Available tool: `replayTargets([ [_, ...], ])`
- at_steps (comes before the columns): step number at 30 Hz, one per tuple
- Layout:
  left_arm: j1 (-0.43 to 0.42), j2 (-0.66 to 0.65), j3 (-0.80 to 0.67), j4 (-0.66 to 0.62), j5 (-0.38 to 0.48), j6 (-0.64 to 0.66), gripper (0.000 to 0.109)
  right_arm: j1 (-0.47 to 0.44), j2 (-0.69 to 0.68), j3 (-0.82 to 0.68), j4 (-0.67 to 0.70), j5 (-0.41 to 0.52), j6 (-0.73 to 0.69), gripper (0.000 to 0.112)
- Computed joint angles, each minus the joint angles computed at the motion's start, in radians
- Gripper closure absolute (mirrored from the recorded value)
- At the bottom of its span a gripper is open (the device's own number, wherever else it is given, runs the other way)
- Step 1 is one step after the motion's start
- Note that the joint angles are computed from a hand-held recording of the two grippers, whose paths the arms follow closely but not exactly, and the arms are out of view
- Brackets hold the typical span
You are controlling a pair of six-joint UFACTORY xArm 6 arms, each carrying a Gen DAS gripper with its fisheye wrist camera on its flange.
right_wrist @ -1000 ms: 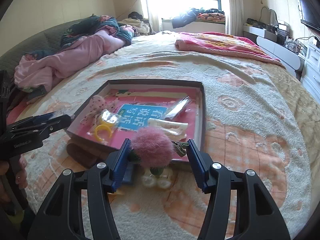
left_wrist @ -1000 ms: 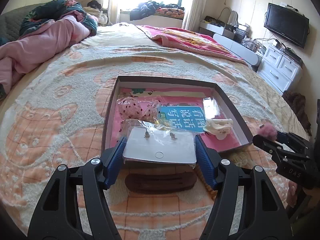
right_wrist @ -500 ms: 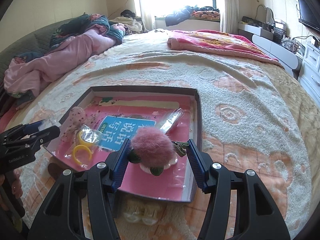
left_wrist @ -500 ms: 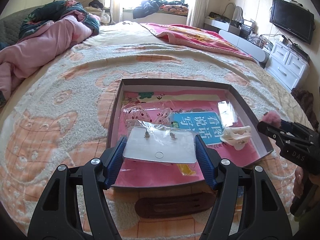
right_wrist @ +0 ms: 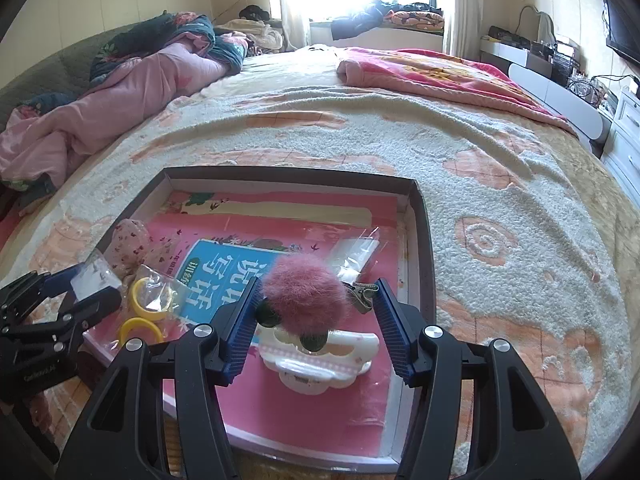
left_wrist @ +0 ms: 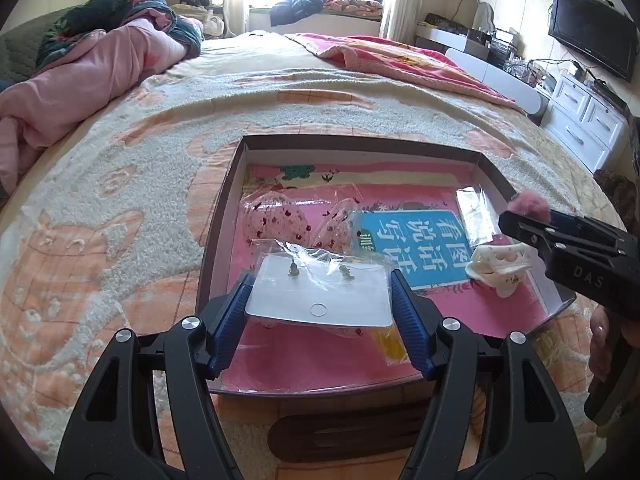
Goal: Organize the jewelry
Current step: 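Lower the earring card into the tray with the left tool while the right tool releases the pompom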
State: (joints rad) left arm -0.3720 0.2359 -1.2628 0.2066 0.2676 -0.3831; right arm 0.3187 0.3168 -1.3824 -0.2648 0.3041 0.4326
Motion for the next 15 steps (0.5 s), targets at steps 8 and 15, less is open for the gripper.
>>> replayTargets([
  [8, 0.008, 0.006, 0.005, 0.002, -0.005, -0.001, 0.05, 0.009, 0.063, -0.08, -0.036, 0.059, 0.043, 0.058],
  [15, 0.008, 0.014, 0.004, -0.009, -0.006, 0.01, 0.05, 0.009, 0.092, -0.112, -0.079, 0.089, 0.096, 0.056],
])
